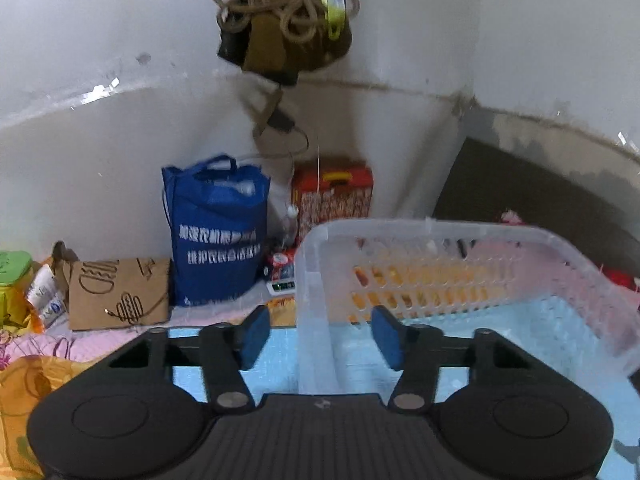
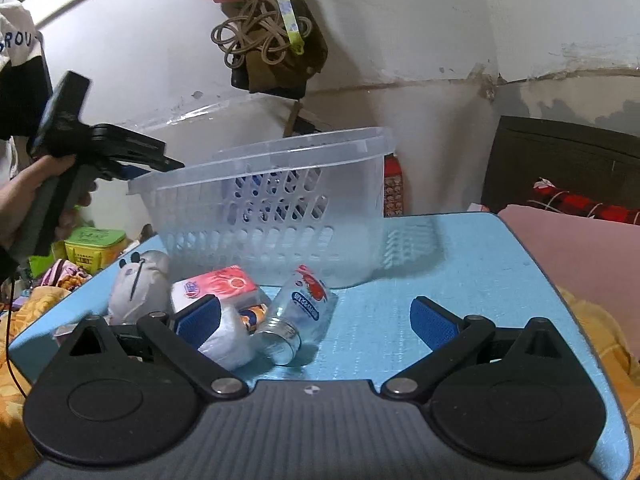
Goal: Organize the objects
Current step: 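Grasp the clear basket rim with the left tool while the right tool approaches the purple box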
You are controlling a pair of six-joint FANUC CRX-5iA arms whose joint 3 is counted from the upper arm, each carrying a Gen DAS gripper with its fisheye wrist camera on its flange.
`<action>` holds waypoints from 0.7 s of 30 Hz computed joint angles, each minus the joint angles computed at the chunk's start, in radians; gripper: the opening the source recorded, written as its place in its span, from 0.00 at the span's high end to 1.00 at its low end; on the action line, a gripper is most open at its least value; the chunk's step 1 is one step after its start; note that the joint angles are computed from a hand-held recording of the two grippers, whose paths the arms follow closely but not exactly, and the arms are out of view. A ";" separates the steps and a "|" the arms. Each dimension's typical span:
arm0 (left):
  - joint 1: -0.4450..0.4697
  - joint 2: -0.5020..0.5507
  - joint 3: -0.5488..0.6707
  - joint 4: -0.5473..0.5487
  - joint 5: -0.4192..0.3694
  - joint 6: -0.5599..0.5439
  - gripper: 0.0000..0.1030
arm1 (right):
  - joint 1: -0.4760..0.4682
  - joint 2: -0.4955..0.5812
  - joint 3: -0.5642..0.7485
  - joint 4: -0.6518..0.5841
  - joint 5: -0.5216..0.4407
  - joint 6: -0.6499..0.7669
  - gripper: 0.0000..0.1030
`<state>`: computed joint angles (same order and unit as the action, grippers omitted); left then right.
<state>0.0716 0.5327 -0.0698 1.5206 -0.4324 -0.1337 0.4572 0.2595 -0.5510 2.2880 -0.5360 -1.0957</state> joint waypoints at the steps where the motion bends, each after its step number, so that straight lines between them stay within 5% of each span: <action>1: 0.006 0.013 0.020 -0.060 -0.001 0.050 0.53 | -0.001 0.001 0.002 0.003 0.005 0.000 0.00; 4: 0.008 0.032 0.042 -0.131 0.003 0.105 0.64 | -0.007 0.002 0.008 0.011 0.033 -0.007 0.02; 7: -0.022 0.031 0.027 -0.085 0.088 0.049 0.77 | 0.018 0.006 0.005 -0.048 0.023 0.030 0.02; 13: -0.028 0.029 0.022 -0.067 0.095 0.024 0.78 | 0.085 0.011 -0.005 -0.134 -0.009 0.099 0.04; 21: -0.037 0.023 0.006 -0.009 0.099 -0.004 0.78 | 0.131 0.013 -0.014 -0.081 -0.036 0.043 0.11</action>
